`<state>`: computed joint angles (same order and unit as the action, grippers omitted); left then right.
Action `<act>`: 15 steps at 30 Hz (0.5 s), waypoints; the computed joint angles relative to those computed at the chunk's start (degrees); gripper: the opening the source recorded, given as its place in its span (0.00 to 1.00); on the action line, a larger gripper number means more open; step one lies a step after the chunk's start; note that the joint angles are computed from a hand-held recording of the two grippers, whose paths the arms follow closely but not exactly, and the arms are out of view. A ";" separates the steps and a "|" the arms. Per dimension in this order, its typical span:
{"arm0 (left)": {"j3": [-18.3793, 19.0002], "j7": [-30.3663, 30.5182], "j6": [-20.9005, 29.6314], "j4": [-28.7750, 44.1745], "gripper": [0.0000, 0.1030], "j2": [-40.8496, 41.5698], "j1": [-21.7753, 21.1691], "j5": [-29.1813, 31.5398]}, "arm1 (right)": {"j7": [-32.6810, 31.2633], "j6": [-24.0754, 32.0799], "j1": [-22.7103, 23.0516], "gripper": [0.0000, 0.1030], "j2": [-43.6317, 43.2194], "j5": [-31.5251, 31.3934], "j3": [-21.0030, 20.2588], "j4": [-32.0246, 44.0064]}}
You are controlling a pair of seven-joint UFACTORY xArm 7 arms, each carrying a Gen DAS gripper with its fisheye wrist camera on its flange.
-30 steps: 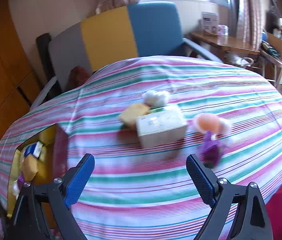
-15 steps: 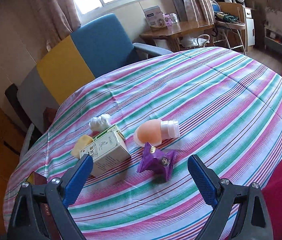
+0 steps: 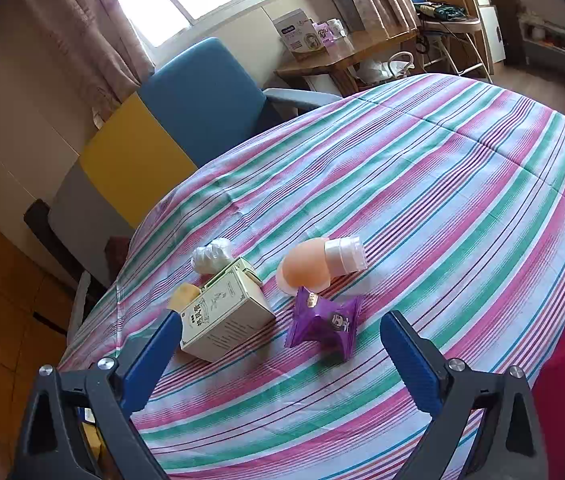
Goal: Organize objects
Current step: 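Move both grippers back toward the remaining items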
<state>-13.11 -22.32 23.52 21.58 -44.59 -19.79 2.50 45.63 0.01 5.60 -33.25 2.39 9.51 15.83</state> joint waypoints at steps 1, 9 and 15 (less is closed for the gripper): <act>0.06 0.20 -0.57 1.29 0.72 2.14 -0.25 -0.19 | -0.06 -0.25 0.63 0.98 0.10 0.29 -0.73 -0.12; 2.82 2.99 -2.50 12.38 0.64 18.43 -2.81 -4.44 | -1.94 -1.16 3.82 0.98 0.52 1.50 -3.76 -0.32; 1.45 3.72 -2.19 21.60 0.55 29.90 -2.14 -4.10 | -3.93 -2.23 7.11 0.98 0.63 3.00 -6.96 -0.70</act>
<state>-11.66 -18.60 21.34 43.17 -14.69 -21.94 -1.60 41.70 -2.22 12.71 -32.62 5.38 2.55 15.13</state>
